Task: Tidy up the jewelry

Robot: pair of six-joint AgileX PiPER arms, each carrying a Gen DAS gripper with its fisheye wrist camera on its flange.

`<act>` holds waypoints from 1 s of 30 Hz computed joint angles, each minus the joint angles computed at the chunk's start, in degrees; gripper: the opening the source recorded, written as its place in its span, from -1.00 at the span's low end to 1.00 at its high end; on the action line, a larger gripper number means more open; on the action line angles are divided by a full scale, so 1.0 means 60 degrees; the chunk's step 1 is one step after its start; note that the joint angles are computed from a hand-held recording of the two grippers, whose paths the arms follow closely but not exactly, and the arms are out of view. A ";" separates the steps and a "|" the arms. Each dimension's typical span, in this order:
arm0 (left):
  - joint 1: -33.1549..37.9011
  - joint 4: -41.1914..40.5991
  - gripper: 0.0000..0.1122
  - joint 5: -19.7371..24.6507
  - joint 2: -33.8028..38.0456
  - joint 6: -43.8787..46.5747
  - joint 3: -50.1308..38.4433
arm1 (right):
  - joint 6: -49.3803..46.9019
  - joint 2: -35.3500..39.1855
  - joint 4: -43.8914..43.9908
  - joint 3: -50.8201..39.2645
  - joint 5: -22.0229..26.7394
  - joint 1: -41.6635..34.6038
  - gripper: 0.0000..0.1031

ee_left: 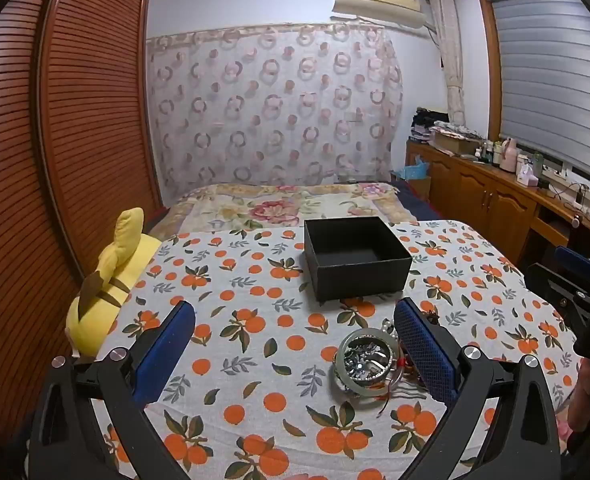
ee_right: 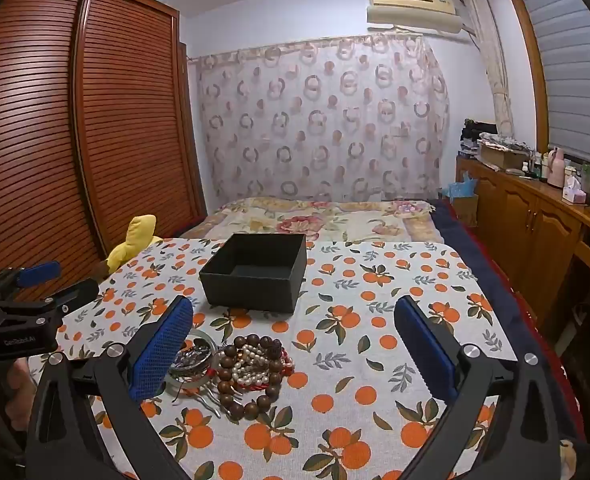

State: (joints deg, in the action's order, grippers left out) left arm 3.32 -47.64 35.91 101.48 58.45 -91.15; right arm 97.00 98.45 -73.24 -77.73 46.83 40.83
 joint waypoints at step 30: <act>0.0091 -0.0336 0.72 0.0044 -0.0158 0.0319 0.0083 | 0.0022 -0.0033 -0.0025 0.0050 -0.0016 -0.0010 0.96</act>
